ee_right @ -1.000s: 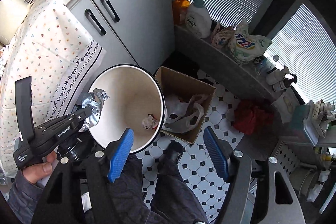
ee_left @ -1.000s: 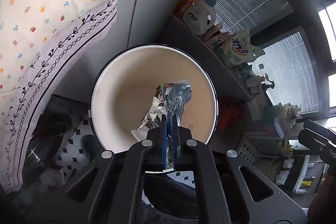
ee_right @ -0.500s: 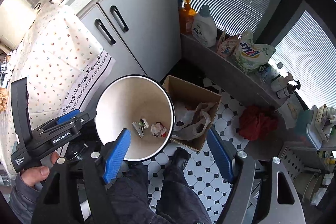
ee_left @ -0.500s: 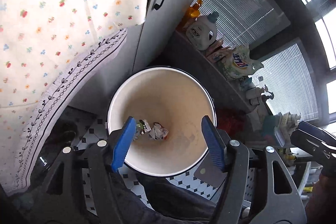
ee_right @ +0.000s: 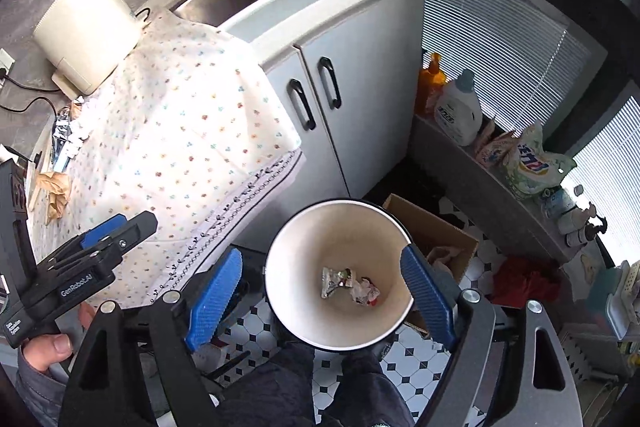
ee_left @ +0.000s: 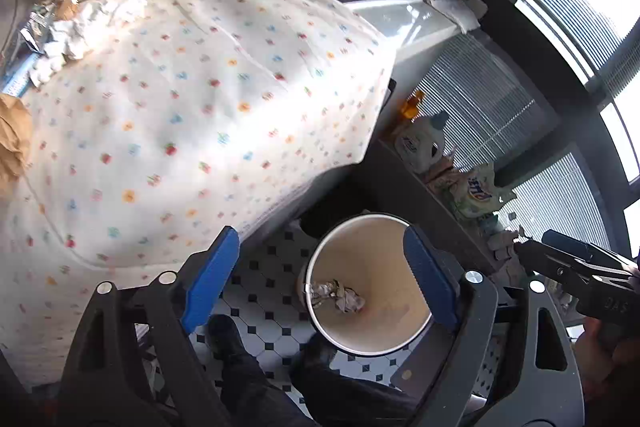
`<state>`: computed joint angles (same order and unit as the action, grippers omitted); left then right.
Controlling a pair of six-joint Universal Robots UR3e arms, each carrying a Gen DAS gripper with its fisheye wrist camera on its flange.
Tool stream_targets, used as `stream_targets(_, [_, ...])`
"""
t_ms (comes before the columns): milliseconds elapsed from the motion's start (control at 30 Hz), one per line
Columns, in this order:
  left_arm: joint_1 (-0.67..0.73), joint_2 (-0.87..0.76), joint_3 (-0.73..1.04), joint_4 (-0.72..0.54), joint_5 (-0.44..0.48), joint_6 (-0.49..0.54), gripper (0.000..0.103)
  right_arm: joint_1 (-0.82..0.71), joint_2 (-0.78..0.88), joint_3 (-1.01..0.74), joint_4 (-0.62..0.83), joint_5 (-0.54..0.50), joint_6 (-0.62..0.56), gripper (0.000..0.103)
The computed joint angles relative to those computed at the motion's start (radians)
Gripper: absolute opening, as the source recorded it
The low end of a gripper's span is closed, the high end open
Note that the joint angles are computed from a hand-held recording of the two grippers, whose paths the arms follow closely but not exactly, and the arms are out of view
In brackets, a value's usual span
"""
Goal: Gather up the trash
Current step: 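Open the left gripper to drop the foil wrappers into the bin, then grasp the brown paper with the left gripper while the right gripper grasps foil packets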
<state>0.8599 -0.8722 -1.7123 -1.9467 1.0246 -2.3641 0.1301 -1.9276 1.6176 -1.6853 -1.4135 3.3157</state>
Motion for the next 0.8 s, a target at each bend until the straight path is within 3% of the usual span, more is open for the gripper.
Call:
stream_targets(167, [0.344, -0.017, 0.184, -0.262, -0.09, 0.287, 0.093, 0.146, 0.147, -0.128, -0.107, -0.032, 0.091, 0.093])
stream_targets(367, [0.626, -0.076, 0.329, -0.422, -0.156, 0.486, 0.093, 0.292, 0.32, -0.312, -0.166, -0.059, 0.158, 0.095])
stream_targets(500, [0.74, -0.138, 0.373, -0.438, -0.185, 0.543, 0.093, 0.366, 0.425, -0.443, -0.164, -0.084, 0.18, 0.095])
stream_targets(800, [0.761, -0.256, 0.309, -0.242, -0.187, 0.458, 0.093, 0.483, 0.616, -0.705, -0.118, -0.149, 0.207, 0.095])
